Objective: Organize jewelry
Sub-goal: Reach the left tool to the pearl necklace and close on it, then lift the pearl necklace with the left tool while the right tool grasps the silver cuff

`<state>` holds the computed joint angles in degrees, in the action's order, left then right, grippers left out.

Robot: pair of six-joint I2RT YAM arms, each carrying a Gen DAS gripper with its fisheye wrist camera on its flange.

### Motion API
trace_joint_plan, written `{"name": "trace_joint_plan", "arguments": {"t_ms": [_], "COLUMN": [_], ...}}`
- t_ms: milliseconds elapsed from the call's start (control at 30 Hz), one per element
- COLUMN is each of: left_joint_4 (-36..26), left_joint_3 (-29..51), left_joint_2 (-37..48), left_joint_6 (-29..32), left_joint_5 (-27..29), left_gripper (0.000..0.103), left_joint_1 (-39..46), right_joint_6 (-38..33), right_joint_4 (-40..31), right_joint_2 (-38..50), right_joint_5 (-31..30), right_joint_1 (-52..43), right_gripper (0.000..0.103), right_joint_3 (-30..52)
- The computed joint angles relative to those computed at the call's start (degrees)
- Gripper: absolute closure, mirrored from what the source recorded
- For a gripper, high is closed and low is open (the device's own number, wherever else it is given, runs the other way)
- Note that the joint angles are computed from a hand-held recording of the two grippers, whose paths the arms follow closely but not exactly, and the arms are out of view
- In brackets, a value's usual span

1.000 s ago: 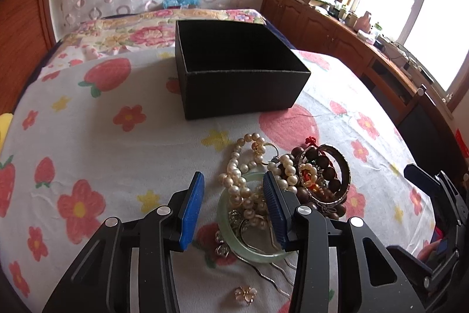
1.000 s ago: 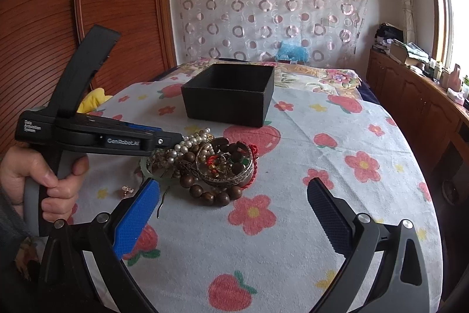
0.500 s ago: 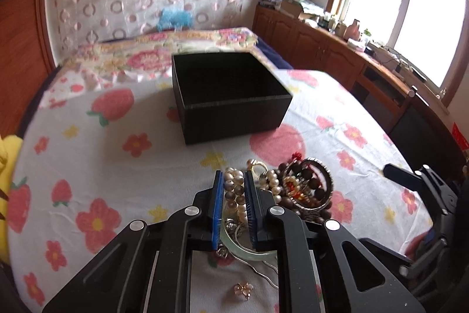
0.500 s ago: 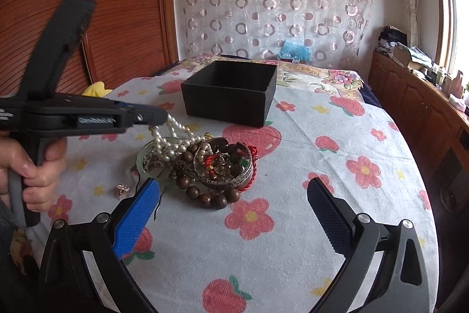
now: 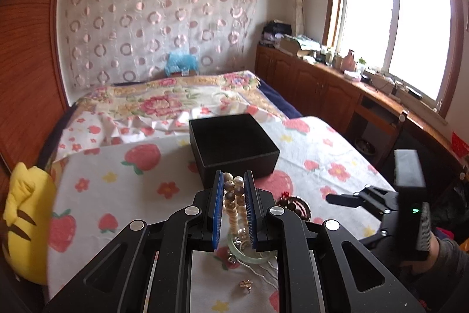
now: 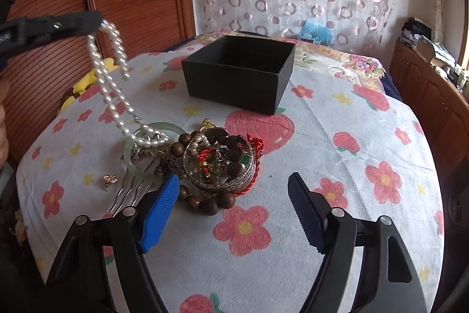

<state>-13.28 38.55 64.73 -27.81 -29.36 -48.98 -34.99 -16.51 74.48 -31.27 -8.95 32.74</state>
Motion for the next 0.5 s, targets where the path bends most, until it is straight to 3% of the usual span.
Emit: {"name": "trace_joint_plan", "arguments": {"t_ms": [67,300,500], "left_joint_4": [-0.9,-2.4,-1.5], "left_joint_3": [-0.3,-0.8,-3.4], "left_joint_2": [-1.7,-4.4,-3.4], "left_joint_6": [0.2,0.1,-0.3], "left_joint_5": [-1.2,-1.9,1.4], "left_gripper": [0.102,0.103,0.103], "left_joint_1": [-0.2,-0.1,3.4], "right_joint_6": [-0.2,-0.4,0.9], "right_joint_4": [0.4,0.5,1.7], "right_joint_2": [2.1,5.0,6.1], "right_joint_5": [0.8,2.9,5.4], "right_joint_1": [0.7,4.3,7.3], "right_gripper": [0.026,0.026,0.026], "right_joint_3": [1.0,2.7,3.2]}}
